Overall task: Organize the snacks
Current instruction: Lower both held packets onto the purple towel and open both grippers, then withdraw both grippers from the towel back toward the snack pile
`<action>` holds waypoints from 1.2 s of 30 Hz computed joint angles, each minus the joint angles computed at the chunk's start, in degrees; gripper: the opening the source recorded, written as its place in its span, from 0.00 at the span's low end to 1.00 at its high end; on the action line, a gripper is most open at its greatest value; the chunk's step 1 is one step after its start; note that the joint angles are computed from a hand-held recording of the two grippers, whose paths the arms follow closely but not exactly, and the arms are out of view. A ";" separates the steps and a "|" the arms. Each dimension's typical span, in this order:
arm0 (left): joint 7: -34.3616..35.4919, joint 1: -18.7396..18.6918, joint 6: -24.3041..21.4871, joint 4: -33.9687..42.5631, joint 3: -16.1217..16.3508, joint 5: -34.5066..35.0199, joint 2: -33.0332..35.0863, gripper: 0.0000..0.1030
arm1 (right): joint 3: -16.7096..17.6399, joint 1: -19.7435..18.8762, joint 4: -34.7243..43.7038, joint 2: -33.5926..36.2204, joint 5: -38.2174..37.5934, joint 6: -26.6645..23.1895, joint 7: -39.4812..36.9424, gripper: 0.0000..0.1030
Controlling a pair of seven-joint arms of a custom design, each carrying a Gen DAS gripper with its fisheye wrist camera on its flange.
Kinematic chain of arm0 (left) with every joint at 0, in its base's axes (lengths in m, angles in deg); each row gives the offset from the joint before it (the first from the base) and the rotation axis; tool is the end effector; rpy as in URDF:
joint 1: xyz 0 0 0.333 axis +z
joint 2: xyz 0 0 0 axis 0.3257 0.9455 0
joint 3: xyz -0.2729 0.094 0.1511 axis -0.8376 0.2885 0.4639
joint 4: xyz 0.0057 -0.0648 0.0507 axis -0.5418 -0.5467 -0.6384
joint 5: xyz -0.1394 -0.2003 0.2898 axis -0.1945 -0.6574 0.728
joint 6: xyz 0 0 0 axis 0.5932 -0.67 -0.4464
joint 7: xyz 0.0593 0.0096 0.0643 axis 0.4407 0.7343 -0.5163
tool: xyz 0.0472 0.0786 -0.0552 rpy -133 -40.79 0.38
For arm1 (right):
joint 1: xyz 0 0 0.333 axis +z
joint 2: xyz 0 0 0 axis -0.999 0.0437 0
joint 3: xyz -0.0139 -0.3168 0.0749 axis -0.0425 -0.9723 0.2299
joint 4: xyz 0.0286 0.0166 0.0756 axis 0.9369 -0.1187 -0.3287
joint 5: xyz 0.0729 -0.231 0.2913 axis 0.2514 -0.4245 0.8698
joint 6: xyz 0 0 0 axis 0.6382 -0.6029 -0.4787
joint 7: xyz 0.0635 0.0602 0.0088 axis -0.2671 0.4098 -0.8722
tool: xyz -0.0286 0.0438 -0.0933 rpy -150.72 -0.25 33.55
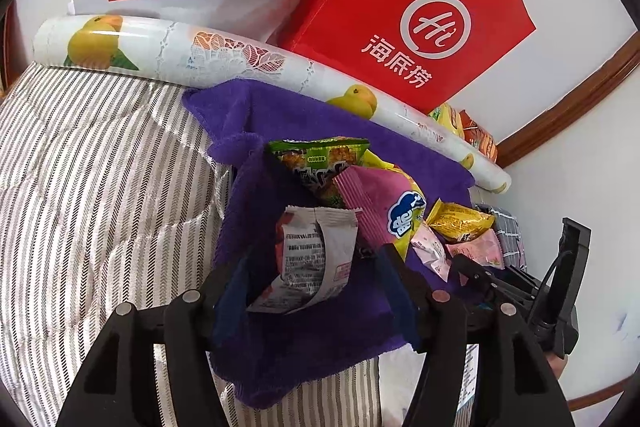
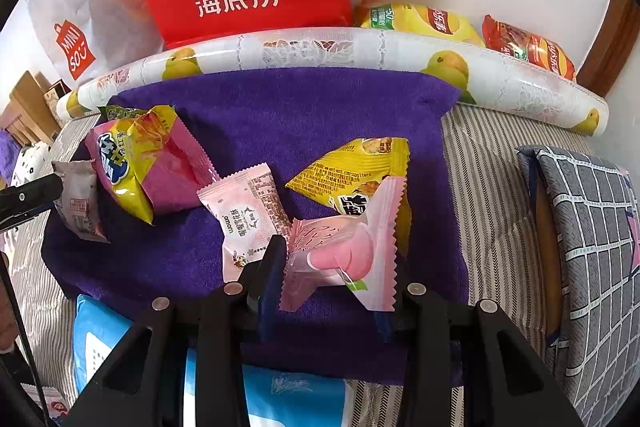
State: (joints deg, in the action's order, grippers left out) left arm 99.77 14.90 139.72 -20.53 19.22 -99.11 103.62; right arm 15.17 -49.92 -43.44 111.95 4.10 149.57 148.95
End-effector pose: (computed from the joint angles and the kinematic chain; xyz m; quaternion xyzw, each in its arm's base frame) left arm 0.6627 -0.2959 0.3007 0.5723 -0.7422 0.3410 0.0728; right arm 0.5771 0.3959 0.2888 -0.6090 0.7582 -0.1709 0.1583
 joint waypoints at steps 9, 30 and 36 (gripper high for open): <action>1.32 0.62 2.47 -3.57 -0.52 0.08 -2.80 0.65 | -0.03 -0.06 -0.04 -0.19 -0.32 0.69 -0.24 0.39; 6.28 3.47 3.74 -11.69 -2.68 -5.28 -9.96 0.66 | -0.03 0.80 -2.68 -4.47 -1.07 -2.51 0.37 0.70; 10.30 4.55 4.72 -16.36 -3.83 -9.81 -14.48 0.66 | 0.43 1.94 -5.80 -8.80 -6.42 -3.60 6.40 0.70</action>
